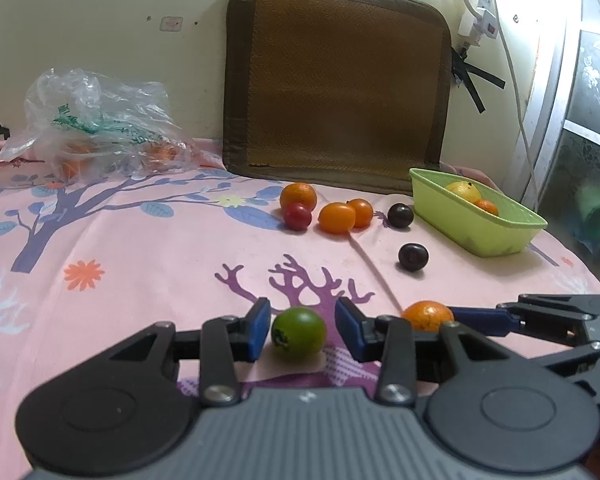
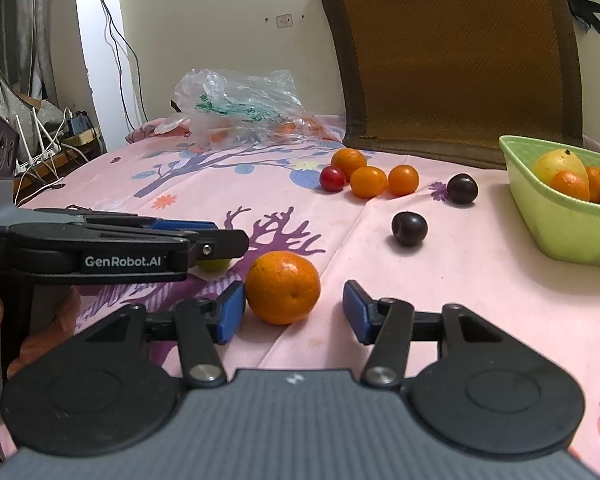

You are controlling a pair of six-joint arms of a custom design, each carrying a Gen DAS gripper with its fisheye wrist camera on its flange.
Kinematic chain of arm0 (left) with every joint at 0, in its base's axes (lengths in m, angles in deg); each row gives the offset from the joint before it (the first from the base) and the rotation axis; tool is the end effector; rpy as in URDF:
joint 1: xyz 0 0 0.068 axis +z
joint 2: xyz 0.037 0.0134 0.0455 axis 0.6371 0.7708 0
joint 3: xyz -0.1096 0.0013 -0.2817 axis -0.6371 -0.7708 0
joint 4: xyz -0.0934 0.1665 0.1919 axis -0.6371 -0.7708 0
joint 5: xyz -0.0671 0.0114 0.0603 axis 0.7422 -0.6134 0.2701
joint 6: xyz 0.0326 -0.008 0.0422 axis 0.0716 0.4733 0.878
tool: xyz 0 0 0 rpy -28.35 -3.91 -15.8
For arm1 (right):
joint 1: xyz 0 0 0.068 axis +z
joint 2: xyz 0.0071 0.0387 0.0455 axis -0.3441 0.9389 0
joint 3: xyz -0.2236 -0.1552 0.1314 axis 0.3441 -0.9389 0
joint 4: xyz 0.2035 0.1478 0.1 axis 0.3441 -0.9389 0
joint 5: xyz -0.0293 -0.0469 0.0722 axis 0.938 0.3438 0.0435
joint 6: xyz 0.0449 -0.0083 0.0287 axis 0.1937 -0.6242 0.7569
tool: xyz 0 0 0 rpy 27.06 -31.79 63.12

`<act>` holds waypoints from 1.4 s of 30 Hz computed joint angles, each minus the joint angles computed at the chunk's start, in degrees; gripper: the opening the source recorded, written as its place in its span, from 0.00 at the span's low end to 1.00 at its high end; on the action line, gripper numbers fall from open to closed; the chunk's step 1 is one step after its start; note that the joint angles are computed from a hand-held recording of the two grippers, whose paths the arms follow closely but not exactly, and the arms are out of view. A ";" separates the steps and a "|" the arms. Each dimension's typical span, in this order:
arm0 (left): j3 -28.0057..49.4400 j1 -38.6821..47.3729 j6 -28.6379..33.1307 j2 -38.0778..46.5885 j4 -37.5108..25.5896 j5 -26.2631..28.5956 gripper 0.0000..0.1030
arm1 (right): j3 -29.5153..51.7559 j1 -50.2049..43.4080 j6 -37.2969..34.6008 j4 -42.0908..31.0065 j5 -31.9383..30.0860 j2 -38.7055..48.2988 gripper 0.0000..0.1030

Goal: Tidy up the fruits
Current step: 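Grasp a mandarin with the right gripper while the left gripper grasps a green tomato, then carry both fruits over the basket and open both grippers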

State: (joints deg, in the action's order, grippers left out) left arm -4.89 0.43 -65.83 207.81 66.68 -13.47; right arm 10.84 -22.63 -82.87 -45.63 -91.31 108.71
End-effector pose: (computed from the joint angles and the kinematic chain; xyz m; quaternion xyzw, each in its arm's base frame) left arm 0.2858 -0.2047 -0.0010 -0.1395 0.8583 -0.0257 0.4932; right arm 0.3565 0.0118 -0.0077 -0.3615 0.7850 0.2915 0.4100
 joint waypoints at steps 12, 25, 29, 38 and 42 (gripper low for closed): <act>-1.33 -0.88 -1.31 -0.24 -0.01 -0.27 0.29 | -0.74 0.27 -2.16 0.21 -0.67 -0.22 0.40; 0.11 0.82 -1.79 -0.78 3.55 4.78 0.29 | 1.69 -6.06 14.83 8.47 -6.94 1.35 0.40; 8.54 2.67 2.25 -2.01 -3.31 8.58 0.29 | 5.90 -9.70 22.10 15.61 -5.66 2.16 0.40; 40.05 3.31 11.45 6.02 -24.03 12.50 0.29 | 27.85 -13.76 22.10 4.72 2.58 10.43 0.41; 53.27 3.28 11.31 11.72 -32.83 14.68 0.29 | 33.02 -14.39 23.46 1.00 0.95 13.59 0.42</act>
